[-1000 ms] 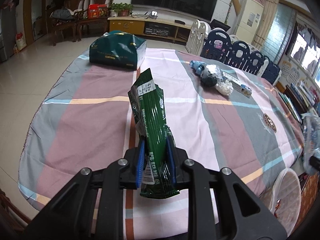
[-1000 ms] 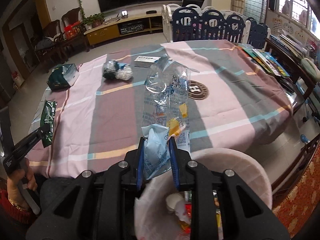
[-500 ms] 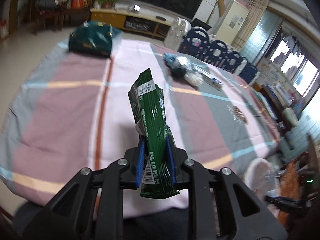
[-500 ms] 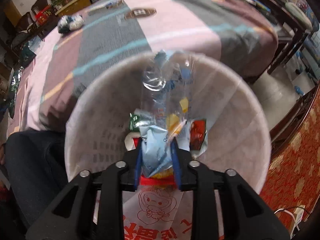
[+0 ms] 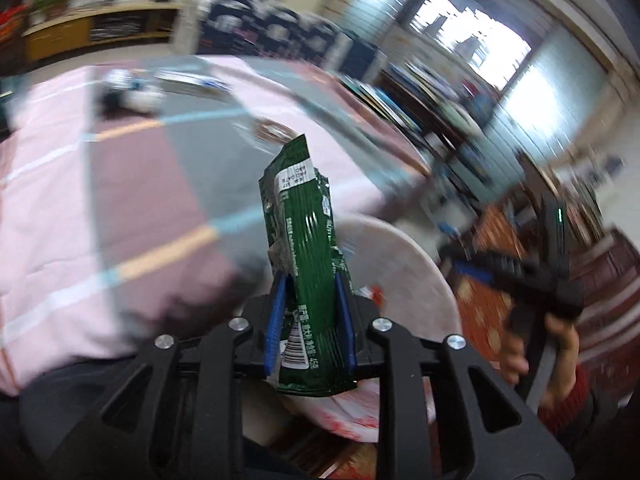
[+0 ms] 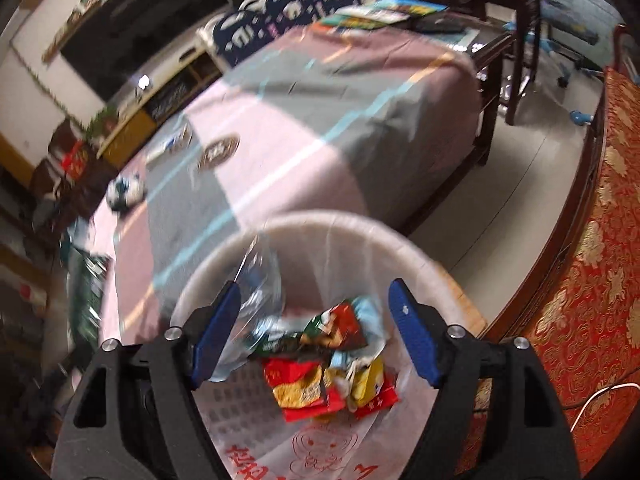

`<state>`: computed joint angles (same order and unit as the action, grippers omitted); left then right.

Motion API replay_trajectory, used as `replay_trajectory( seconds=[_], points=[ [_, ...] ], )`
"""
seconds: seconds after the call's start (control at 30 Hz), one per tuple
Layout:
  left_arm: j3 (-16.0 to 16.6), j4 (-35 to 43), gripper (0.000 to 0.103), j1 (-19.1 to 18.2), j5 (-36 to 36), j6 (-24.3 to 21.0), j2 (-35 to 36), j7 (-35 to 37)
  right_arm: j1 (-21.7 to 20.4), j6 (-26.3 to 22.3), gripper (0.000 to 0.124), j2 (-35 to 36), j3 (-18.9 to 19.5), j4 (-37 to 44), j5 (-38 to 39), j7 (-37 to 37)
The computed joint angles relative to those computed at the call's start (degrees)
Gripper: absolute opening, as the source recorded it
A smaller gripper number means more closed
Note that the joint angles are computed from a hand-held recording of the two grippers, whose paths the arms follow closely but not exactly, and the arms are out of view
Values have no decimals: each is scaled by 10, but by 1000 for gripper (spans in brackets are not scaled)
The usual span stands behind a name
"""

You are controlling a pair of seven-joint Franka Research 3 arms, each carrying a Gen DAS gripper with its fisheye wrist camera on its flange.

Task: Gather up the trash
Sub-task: 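Carry the clear bag and green packet over the wastebasket and open both tools, then grasp the dark plastic bag with the left tool while the right tool grasps the blue cloth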

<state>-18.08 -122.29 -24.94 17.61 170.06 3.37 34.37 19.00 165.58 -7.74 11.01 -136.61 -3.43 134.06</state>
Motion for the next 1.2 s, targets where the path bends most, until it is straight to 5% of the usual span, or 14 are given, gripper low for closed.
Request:
replay_trajectory(
  seconds=[0.07,0.1,0.13,0.27,0.43,0.53,0.7,0.87,0.97,1.07,1.1,1.2],
  points=[
    [-48,45,42,14,-123,-10,50,140,-10,6,81,-13,-3,-12,-8,7],
    [-62,64,69,18,-152,-23,69,176,-14,6,81,-14,-4,-13,-8,4],
    [-57,83,83,7,-143,-41,84,178,-16,6,81,-18,-5,-18,-7,2],
    [-9,83,84,-30,-79,-63,82,108,-17,6,81,-20,-11,-29,14,-15],
    [62,20,86,-36,70,-55,20,-114,-5,-2,81,2,-15,-17,51,-45],
    [75,20,85,-9,135,-123,0,-205,-6,-7,81,19,-8,-1,26,-38],
    [78,74,85,55,170,-195,22,-196,12,-2,81,46,-17,26,41,-64],
    [99,226,85,91,208,-265,120,-157,26,-21,81,73,-26,56,65,-97],
    [104,318,85,107,182,-280,193,-81,33,-34,81,88,-31,71,143,-140],
    [104,402,85,123,115,-286,268,-28,37,-41,81,98,-37,84,118,-119],
    [108,409,83,125,100,-278,281,-29,39,-43,81,101,-39,89,109,-113],
    [100,388,54,144,47,-221,292,-16,40,-43,81,119,-39,111,122,-124]
  ],
)
